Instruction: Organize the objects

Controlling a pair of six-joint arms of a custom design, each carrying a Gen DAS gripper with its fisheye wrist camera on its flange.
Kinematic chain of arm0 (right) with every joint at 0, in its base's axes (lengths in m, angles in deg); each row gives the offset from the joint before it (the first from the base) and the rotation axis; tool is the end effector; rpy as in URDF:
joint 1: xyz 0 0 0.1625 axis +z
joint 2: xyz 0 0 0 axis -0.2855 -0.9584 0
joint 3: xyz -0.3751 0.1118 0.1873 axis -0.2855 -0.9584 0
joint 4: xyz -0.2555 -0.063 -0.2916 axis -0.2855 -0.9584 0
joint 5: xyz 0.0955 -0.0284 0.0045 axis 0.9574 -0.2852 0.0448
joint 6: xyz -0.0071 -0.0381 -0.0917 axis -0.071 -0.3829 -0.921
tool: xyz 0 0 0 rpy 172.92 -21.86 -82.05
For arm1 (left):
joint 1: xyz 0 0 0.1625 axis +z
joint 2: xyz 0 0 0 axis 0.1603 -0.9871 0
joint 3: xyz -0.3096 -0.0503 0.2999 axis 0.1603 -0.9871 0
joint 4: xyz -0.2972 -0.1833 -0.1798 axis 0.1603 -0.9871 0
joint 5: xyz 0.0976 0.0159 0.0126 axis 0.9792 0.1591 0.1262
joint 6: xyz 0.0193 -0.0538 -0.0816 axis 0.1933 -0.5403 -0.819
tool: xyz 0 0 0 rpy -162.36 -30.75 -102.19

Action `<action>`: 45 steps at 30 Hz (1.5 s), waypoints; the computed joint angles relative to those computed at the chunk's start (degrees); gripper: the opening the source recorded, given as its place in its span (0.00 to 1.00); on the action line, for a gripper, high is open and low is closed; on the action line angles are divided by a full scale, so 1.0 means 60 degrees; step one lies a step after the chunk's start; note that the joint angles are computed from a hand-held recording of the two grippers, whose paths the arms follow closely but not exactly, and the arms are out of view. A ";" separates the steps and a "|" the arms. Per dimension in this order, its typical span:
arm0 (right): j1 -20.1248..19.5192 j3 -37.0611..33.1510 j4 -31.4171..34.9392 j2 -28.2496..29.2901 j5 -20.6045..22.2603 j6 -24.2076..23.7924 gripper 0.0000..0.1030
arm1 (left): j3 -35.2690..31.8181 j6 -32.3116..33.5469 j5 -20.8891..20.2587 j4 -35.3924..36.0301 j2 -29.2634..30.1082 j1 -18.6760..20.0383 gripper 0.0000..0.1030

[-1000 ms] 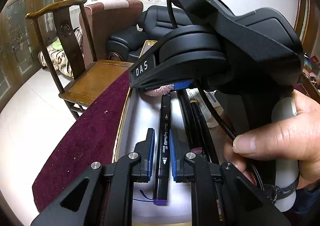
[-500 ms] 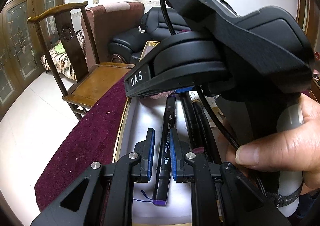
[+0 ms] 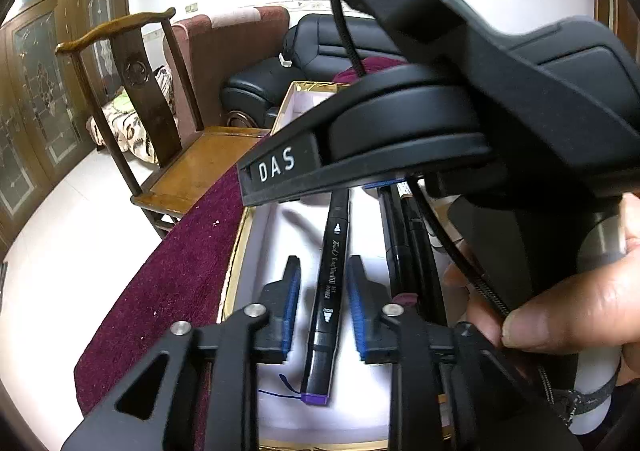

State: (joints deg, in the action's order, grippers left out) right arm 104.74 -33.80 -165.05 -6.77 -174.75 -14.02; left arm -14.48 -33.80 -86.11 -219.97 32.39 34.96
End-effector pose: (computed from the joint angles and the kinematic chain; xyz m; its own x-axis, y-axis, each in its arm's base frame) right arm 0.0755 -0.8604 0.2723 -0.7691 -0.4448 0.4589 -0.5571 0.8185 -0.1402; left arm -0.4114 -0.7054 -0.0460 -0.7135 -0.0271 -0.7001 0.4827 0.7052 -0.5193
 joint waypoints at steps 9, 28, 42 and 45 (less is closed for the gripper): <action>-0.0198 0.1188 -0.1116 -0.0862 0.0791 -0.0247 0.76 | -0.0028 0.0688 0.0402 -0.0986 0.0168 -0.0149 0.50; -0.0821 0.3309 -0.3573 -0.2525 0.1531 0.0245 0.80 | -0.0396 0.2400 0.0671 -0.2517 0.0753 -0.0532 0.77; -0.1269 0.5859 -0.6943 -0.3954 0.1688 -0.0888 0.80 | -0.0704 0.3084 0.2159 -0.3862 0.1156 -0.0742 0.96; -0.1331 0.6462 -0.7425 -0.4255 0.1826 -0.1210 0.80 | -0.1282 0.3795 0.2761 -0.4652 0.1576 -0.0826 0.96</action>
